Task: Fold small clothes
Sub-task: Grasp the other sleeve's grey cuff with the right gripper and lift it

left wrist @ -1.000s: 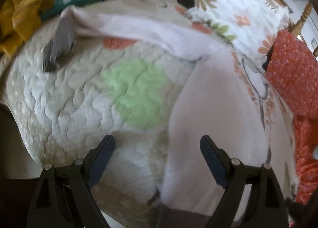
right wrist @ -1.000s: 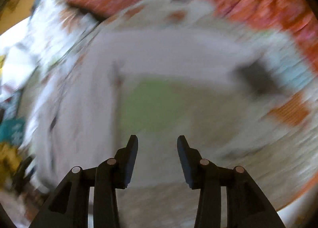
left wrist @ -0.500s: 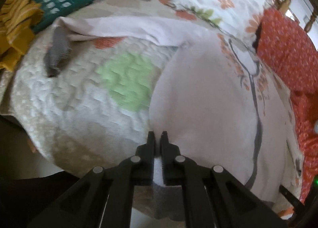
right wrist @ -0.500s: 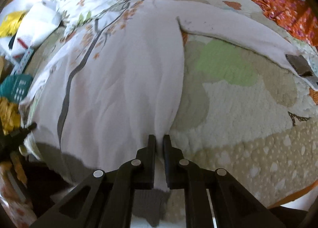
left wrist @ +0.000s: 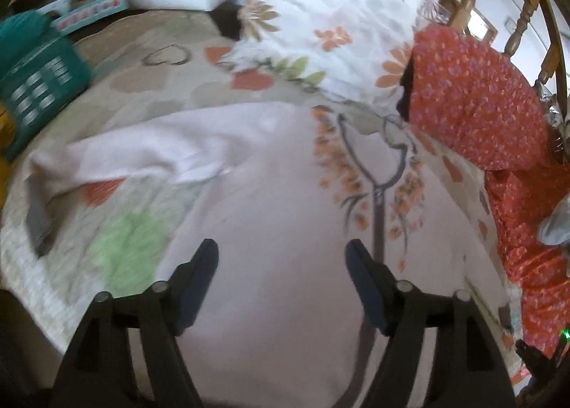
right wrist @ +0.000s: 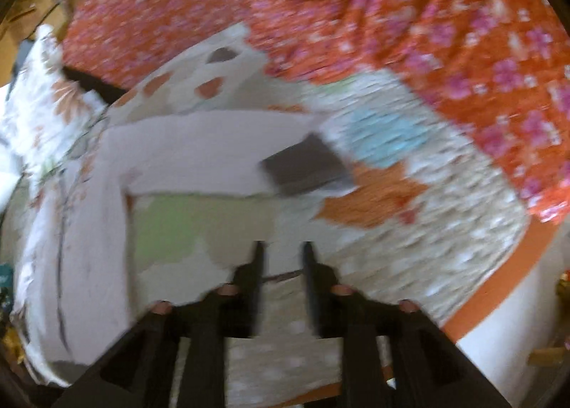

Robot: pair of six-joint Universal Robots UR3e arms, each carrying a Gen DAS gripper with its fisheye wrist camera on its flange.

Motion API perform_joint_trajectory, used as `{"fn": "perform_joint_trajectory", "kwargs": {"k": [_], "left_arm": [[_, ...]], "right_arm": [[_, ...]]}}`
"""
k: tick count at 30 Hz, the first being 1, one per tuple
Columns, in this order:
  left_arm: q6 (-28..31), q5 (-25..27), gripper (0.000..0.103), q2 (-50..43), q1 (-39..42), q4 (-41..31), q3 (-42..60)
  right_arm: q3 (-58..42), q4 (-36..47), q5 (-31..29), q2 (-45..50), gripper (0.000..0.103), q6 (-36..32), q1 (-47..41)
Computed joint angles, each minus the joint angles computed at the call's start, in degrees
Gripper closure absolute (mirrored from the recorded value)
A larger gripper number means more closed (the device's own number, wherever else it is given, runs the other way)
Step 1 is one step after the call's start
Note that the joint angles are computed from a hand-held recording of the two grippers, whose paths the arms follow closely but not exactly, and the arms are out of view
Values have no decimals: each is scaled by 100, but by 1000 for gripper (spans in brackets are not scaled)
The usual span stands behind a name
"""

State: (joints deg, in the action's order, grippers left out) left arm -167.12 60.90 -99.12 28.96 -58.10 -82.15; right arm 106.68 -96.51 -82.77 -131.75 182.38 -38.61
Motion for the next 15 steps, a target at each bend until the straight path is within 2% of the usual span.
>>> {"fn": "perform_joint_trajectory", "kwargs": {"k": [3, 5, 6, 7, 9, 11, 13, 14, 15], "left_arm": [[-228, 421, 30, -580, -562, 747, 238], [-137, 813, 30, -732, -828, 1519, -39], [-90, 1256, 29, -868, -1041, 1828, -113], [-98, 1489, 29, -992, -1152, 1779, -11], [-109, 1237, 30, -1253, -1152, 1328, 291], [-104, 1257, 30, -1359, -1176, 1150, 385], [-105, 1313, 29, -1470, -1200, 946, 517], [-107, 1265, 30, -1518, -1179, 775, 606], [-120, 1176, 30, -1575, -1141, 541, 735]], "right_arm": [[-144, -334, -187, 500, 49, -30, 91], [-223, -854, -698, 1124, 47, 168, 719], [-258, -1057, -964, 1395, 45, 134, 998], [-298, -1256, -1291, 1704, 43, 81, 1337], [-372, -1576, -1911, 2281, 41, -130, 1912], [-434, -1766, -2339, 2686, 43, -394, 2179], [-507, -1776, -2386, 2814, 80, -474, 2083], [-582, -1684, -2151, 2822, 96, -480, 1850], [-560, -1686, -1854, 2690, 96, -479, 1521]]}}
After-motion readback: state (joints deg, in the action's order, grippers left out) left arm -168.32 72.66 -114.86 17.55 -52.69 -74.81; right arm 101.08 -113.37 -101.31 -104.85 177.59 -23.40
